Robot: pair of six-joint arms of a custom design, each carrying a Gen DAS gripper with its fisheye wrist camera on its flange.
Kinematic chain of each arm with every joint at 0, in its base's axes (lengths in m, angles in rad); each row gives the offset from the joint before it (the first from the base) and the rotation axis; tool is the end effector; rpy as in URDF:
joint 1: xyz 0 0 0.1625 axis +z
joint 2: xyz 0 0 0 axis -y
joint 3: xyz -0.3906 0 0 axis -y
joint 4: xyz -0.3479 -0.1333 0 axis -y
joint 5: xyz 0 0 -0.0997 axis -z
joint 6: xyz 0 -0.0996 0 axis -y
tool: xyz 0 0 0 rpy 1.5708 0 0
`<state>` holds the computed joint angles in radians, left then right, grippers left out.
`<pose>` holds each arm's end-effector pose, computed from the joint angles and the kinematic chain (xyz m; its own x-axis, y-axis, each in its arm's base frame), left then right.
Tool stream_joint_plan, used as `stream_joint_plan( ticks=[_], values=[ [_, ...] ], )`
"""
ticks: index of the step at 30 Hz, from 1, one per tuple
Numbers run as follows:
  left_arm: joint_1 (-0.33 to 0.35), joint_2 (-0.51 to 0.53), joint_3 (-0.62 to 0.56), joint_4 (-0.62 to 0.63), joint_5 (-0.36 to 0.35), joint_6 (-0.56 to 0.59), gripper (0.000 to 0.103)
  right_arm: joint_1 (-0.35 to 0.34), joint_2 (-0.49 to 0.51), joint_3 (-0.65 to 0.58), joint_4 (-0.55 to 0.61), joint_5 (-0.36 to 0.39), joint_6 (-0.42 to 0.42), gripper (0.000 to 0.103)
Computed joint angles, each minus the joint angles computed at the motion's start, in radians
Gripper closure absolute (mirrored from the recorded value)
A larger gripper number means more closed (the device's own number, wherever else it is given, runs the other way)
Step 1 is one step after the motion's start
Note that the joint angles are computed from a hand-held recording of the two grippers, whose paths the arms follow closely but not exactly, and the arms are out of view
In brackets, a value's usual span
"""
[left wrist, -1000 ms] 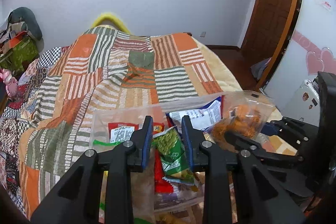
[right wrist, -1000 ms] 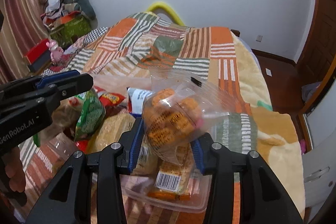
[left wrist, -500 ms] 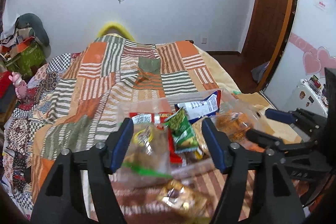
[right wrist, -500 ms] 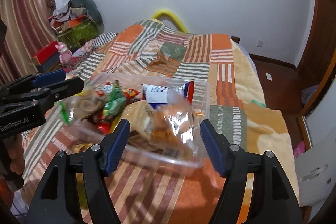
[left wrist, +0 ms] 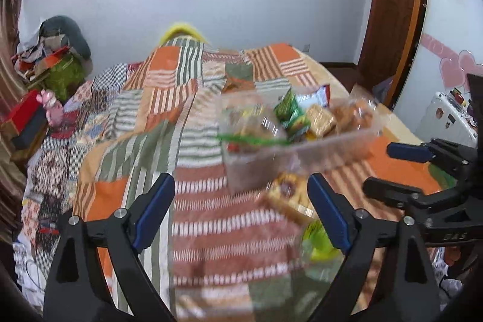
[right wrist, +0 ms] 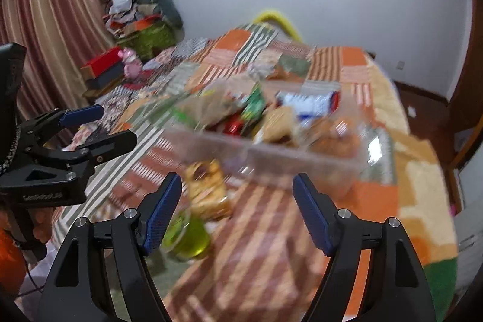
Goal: Organize snacks
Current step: 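Grasp wrapped cake with left tool while right grasps green jelly cup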
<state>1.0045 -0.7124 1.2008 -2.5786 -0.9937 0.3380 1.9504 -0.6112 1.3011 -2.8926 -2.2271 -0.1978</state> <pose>-0.2337 -0.7174 0.2316 -0.6498 0.4515 -0.6114 0.7221 0.6178 -0.3112 0.3324 -0.6375 0.1604 -0.7937 -0.1069 0.5988 -0.4640 0.7429 -0.4824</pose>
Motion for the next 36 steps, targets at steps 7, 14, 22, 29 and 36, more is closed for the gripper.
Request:
stream_joint_plan(
  ticks=[7, 14, 22, 29, 36],
  values=[
    [0.033, -0.057, 0.099, 0.014, 0.016, -0.046, 0.013, -0.021, 0.057, -0.040, 0.140, 0.024, 0.077, 0.032],
    [0.045, -0.057, 0.117, 0.035, 0.007, -0.074, 0.013, -0.047, 0.057, -0.050, 0.227, 0.118, 0.133, 0.059],
    [0.037, 0.000, 0.052, 0.100, -0.034, -0.111, 0.013, -0.035, -0.014, 0.076, 0.091, 0.059, 0.082, 0.065],
    [0.026, 0.109, -0.092, 0.202, -0.068, -0.174, 0.013, -0.044, -0.090, 0.176, -0.039, -0.030, 0.037, 0.065],
    [0.020, 0.251, -0.288, 0.316, -0.028, -0.235, 0.012, -0.061, -0.162, 0.253, -0.142, -0.055, 0.026, 0.065]
  ],
)
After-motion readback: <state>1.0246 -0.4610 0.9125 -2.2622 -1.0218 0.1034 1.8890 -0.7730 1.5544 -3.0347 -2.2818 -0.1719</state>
